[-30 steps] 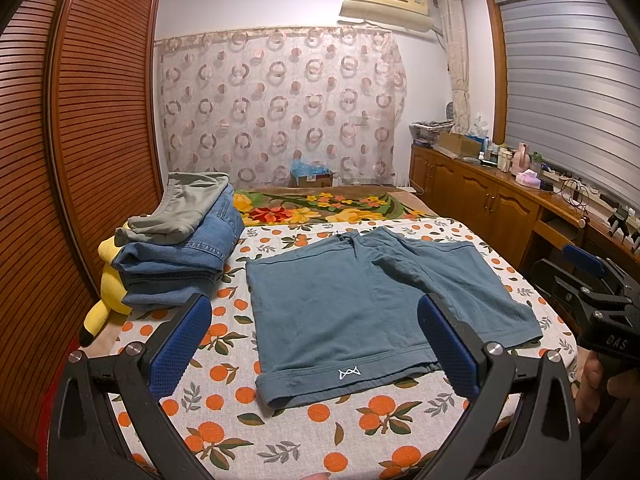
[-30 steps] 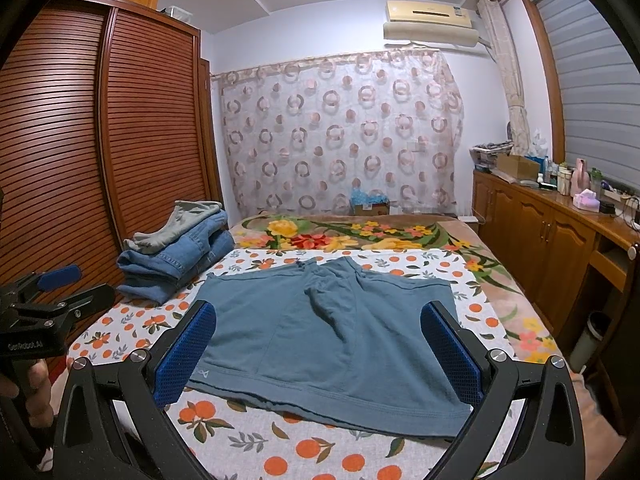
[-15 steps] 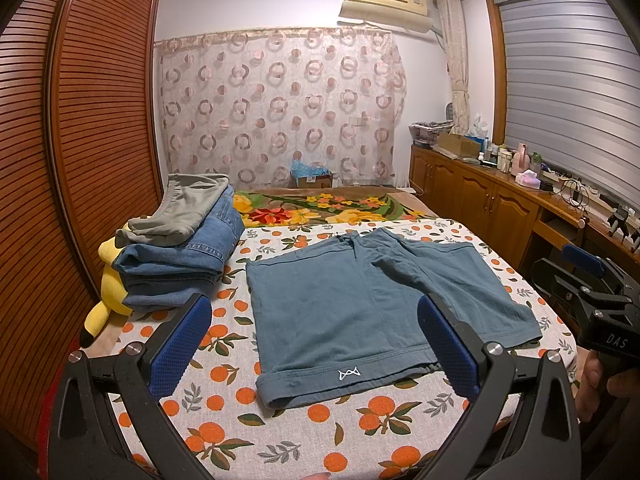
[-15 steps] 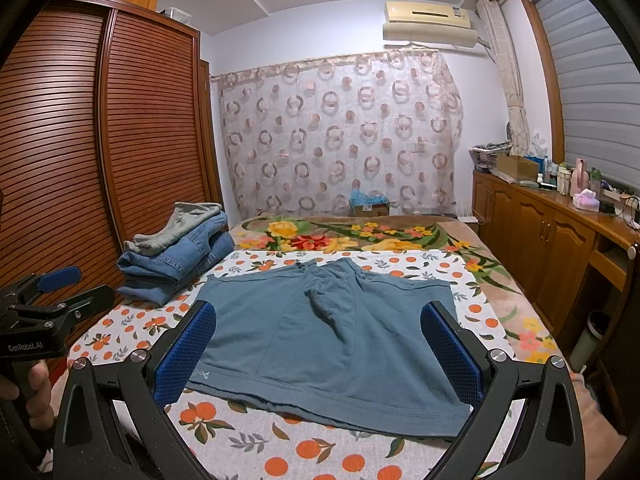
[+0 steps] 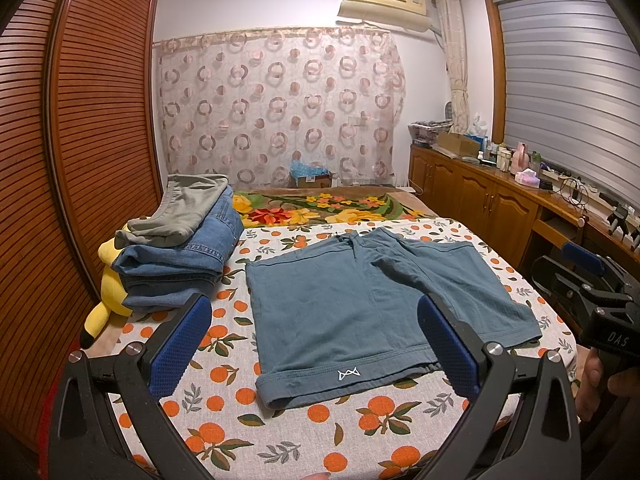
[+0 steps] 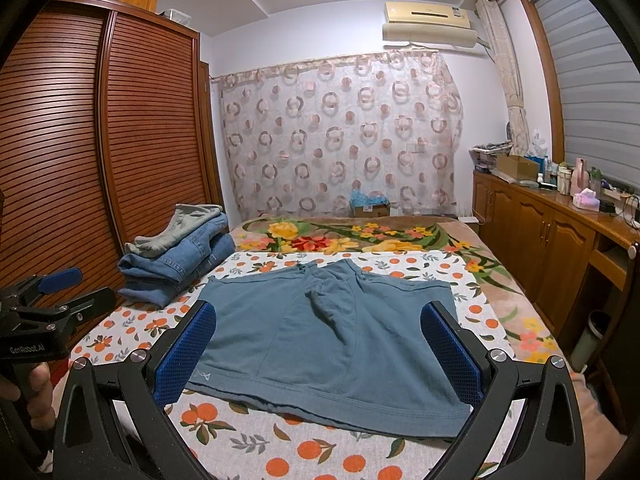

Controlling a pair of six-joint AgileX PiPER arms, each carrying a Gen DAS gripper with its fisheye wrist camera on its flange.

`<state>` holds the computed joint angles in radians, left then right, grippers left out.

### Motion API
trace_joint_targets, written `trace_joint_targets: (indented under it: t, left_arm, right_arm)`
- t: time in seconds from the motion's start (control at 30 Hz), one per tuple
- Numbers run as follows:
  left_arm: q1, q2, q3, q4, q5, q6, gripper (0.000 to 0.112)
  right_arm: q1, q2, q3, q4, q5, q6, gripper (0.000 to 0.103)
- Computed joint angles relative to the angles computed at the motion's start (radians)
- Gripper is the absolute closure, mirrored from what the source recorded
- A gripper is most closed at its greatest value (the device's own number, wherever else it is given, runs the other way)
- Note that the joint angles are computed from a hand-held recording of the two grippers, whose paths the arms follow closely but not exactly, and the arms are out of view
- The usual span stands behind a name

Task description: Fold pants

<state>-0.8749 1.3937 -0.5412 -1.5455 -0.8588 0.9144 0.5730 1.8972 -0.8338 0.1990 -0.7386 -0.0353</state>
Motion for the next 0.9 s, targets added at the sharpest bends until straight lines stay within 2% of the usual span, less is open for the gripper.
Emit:
trace_joint_targets:
  t: [0.23, 0.3, 0.67, 0.77, 0.9]
  left_arm:
    - [0.0, 0.0, 0.001, 0.001, 0.002, -0.001, 0.009]
    - [-0.041, 0.008, 0.0, -0.02, -0.025, -0.012, 0.009]
    - [-0.039, 0.04, -0.046, -0.045, -0.005, 0.009, 0.009]
    - [0.004, 0.063, -0.034, 0.031, 0.033, -0.054, 0.009]
    - [0.056, 0.093, -0.052, 0.067, 0.096, -0.049, 0.009]
  right_arm:
    - [0.0, -0.001, 0.002, 0.001, -0.003, 0.0, 0.001]
    - [0.0, -0.001, 0.001, 0.0, -0.003, 0.0, 0.001]
    - [-0.015, 0.011, -0.008, -0.014, 0.013, 0.016, 0.001]
    - [-0.021, 0.012, -0.009, -0.022, 0.019, 0.021, 0.001]
    - [-0.029, 0.015, -0.037, -0.018, 0.056, 0.007, 0.001]
